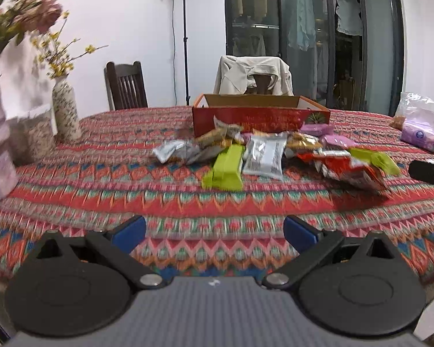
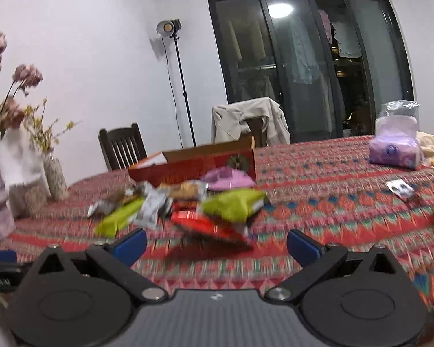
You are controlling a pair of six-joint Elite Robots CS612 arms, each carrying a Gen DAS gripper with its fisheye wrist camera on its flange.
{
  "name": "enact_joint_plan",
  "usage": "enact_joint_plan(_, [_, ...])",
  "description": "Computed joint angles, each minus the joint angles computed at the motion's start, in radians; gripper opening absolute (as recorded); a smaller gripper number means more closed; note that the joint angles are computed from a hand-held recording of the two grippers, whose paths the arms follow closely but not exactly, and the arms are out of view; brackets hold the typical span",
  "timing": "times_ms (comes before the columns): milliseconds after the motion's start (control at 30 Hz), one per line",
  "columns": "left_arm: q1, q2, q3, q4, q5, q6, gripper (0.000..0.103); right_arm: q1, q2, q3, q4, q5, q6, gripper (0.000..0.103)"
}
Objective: Organize snacks
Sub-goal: 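Grasp the lime-green bar with the right tool while the left tool grasps a golden cookie packet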
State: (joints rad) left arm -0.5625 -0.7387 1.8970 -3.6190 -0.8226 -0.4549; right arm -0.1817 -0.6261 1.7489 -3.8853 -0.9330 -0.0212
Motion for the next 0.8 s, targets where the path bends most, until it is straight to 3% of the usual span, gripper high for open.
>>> enact_joint_plan(200, [0.071, 0.027, -0.122, 0.057, -0.047, 0.035, 0.103, 0.024, 0.020, -0.134, 0.168, 0.006, -0.007, 0.103])
enact_joint_plan(400, [0.152, 0.074, -0.274, 0.136, -0.170, 0.053, 0.098, 0.052, 0.050, -0.264, 0.360, -0.041, -0.014, 0.098])
enact_joint_plan(500, [0.180, 0.108, -0.355, 0.188, -0.197, 0.073, 0.091, 0.061, 0.067, -0.314, 0.450, -0.053, -0.046, 0.082])
enact_joint_plan(633, [0.213, 0.137, -0.437, 0.303, -0.252, 0.014, 0.077, 0.070, 0.079, -0.345, 0.522, -0.076, -0.119, 0.058])
enact_joint_plan(667, [0.222, 0.143, -0.451, 0.320, -0.283, 0.001, 0.074, 0.068, 0.083, -0.351, 0.534, -0.064, -0.124, 0.056])
enact_joint_plan(733, [0.239, 0.149, -0.466, 0.352, -0.353, -0.027, 0.059, 0.065, 0.085, -0.357, 0.549, -0.067, -0.129, 0.048])
enact_joint_plan(800, [0.248, 0.153, -0.468, 0.357, -0.388, -0.058, 0.054, 0.059, 0.087, -0.361, 0.556, -0.067, -0.135, 0.042])
